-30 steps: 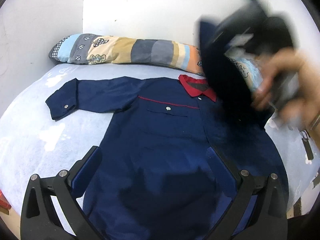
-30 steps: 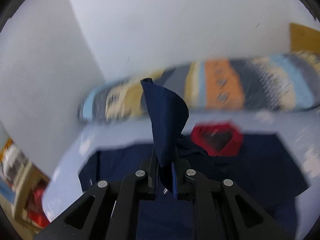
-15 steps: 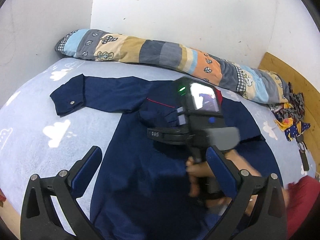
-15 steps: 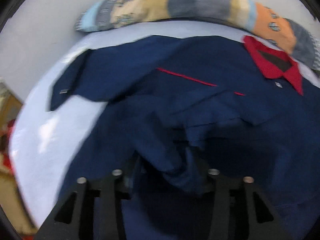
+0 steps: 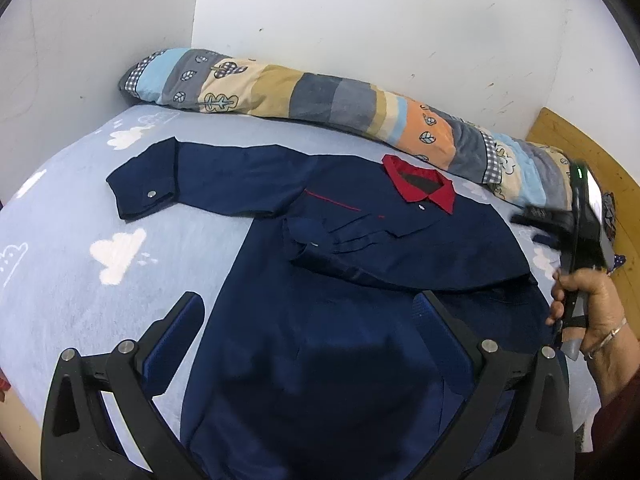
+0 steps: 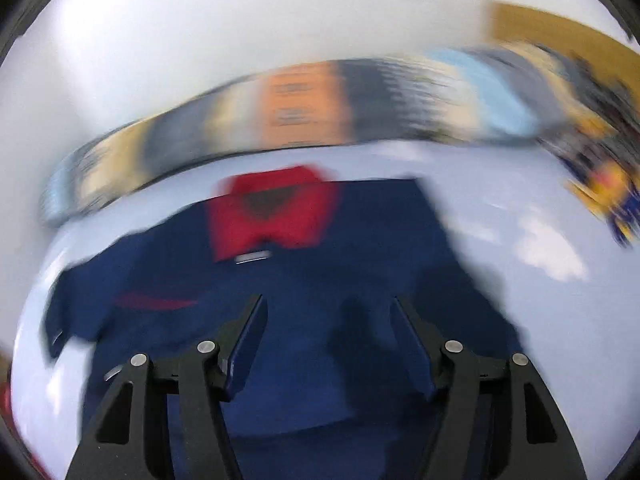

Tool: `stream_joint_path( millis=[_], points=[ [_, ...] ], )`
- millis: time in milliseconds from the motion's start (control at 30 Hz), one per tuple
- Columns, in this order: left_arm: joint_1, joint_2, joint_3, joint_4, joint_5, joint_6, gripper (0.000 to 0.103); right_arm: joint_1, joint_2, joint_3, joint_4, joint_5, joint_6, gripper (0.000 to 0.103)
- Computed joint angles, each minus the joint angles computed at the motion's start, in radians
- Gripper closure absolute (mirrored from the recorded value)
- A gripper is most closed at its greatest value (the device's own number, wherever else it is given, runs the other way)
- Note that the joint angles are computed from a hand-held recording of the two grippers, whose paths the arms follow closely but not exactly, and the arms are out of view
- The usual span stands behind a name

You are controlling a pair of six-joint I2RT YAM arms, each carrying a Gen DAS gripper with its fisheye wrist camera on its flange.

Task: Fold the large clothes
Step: 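Move the left tool to the other sleeve cuff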

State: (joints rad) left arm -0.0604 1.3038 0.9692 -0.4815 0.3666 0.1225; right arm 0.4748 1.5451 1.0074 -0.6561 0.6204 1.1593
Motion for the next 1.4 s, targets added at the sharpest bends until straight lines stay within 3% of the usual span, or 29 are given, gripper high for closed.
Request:
stream_joint_path(
  millis=[67, 200, 233, 400, 467, 600, 667, 733, 867, 967, 1100, 1233, 1333, 1400],
  points=[
    [-0.006, 0.011, 0.003, 0.004, -0.013, -0.007, 0.0, -0.048, -0.001, -0.066, -0.008, -0.038, 0.025, 0.037],
    [-0.011, 0.031, 0.011, 0.0, -0.029, -0.013, 0.0, -0.111, 0.085, -0.182, 0.186, -0.277, -0.039, 0.036],
    [-0.009, 0.036, 0.013, 0.0, -0.032, -0.014, 0.0, -0.087, 0.081, -0.188, 0.185, -0.268, -0.013, 0.036],
    [0.02, 0.072, 0.03, -0.003, -0.038, -0.039, 0.0, 0.099, 0.134, 0.005, -0.069, -0.086, 0.133, 0.036],
    [0.025, 0.087, 0.038, -0.008, -0.043, -0.044, 0.0, 0.18, 0.162, 0.063, -0.049, -0.056, 0.098, 0.036],
    [0.031, 0.097, 0.044, -0.015, -0.048, -0.043, 0.0, 0.258, 0.311, 0.189, 0.08, -0.152, -0.063, 0.038],
    [0.036, 0.096, 0.044, -0.017, -0.052, -0.036, 0.0, 0.293, 0.427, 0.302, 0.011, -0.205, -0.105, 0.037],
    [0.045, 0.1, 0.048, -0.018, -0.05, -0.035, 0.0, 0.332, 0.484, 0.385, -0.081, -0.187, -0.11, 0.035],
    [0.08, 0.145, 0.093, -0.033, -0.032, -0.009, 0.0, 0.407, 0.323, 0.268, 0.007, -0.231, -0.097, 0.037],
    [0.105, 0.191, 0.146, -0.018, -0.041, 0.043, 0.0, 0.52, 0.222, 0.239, -0.046, -0.093, -0.063, 0.037],
    [0.153, 0.33, 0.273, 0.055, -0.082, 0.165, 0.0, 0.538, 0.107, 0.093, 0.097, -0.012, -0.093, 0.035],
    [0.19, 0.502, 0.343, 0.273, -0.164, 0.354, 0.0, 0.435, 0.074, 0.008, 0.233, -0.098, -0.152, 0.035],
    [0.211, 0.607, 0.395, 0.359, -0.152, 0.439, 0.0, 0.416, 0.048, 0.001, 0.248, -0.108, -0.168, 0.035],
    [0.204, 0.684, 0.444, 0.394, -0.187, 0.482, 0.007, 0.41, 0.042, -0.008, 0.264, -0.11, -0.174, 0.035]
  ],
)
